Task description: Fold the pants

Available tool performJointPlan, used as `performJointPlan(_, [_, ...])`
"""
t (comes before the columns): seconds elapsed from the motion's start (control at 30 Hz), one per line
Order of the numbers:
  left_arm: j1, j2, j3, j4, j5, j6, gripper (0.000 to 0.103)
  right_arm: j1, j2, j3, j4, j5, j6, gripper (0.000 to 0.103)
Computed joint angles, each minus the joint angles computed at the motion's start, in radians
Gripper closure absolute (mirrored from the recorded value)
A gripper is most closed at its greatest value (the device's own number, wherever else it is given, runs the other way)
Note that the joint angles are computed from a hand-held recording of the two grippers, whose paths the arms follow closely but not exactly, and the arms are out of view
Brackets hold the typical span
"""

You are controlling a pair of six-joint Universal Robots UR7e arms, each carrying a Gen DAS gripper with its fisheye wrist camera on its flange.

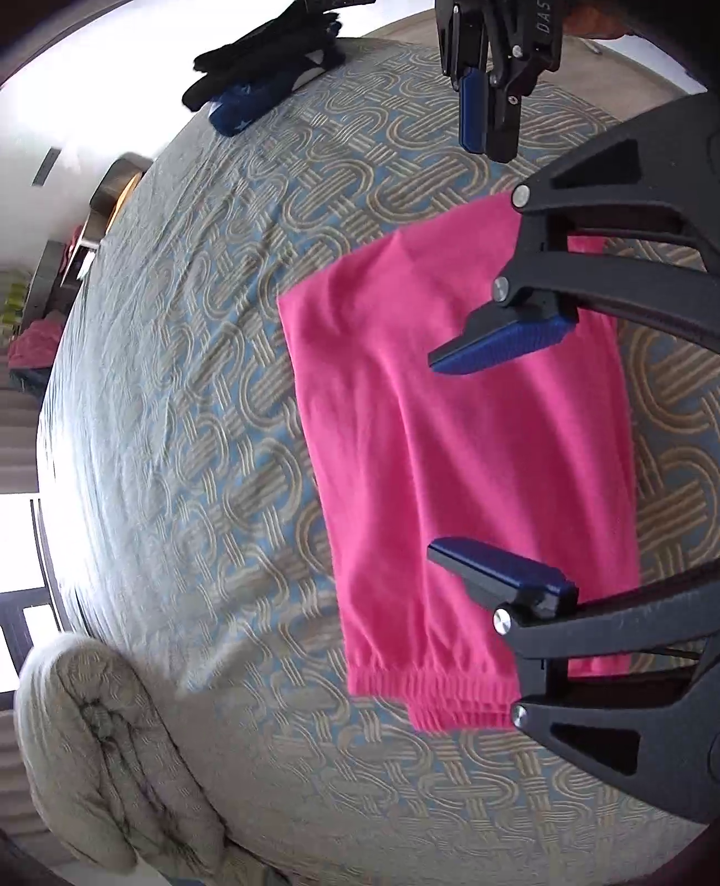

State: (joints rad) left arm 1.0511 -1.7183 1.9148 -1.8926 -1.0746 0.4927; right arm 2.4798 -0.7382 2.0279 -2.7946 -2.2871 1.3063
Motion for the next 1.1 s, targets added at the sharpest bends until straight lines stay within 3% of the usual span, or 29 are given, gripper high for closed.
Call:
performJointPlan(0.2, [0.074,0.03,-0.075,0.049,-0.032,-0.097,0.034,-0.062,0.053,-0.106,-0.016,0.013,-0.155,0.074])
performJointPlan(0.37, [0.12,0.071,-0.052,0.002,0.063,-0.081,0.034,-0.122,0.107,-0.141,-0.112,0.093,-0.232,0.074])
performJointPlan(0.43, [0.161,0.085,-0.061,-0.021,0.041,-0.062,0.032,-0.134,0.117,-0.122,-0.102,0.102,-0.179,0.075])
performJointPlan(0.53, [0.168,0.071,-0.079,-0.008,0.024,-0.064,0.033,-0.136,0.116,-0.077,-0.2,0.108,-0.15,0.076])
performJointPlan(0.67, [0.154,0.013,-0.093,-0.007,-0.006,-0.064,0.033,-0.114,0.082,-0.107,-0.035,0.091,-0.083,0.075])
performJointPlan(0.8, [0.152,-0.014,-0.111,-0.011,0.008,-0.073,0.033,-0.077,0.08,-0.195,0.183,0.014,-0.056,0.074])
performJointPlan(1.1, [0.152,-0.033,-0.128,0.004,0.028,-0.075,0.033,-0.06,0.099,-0.216,0.199,0.027,-0.039,0.074])
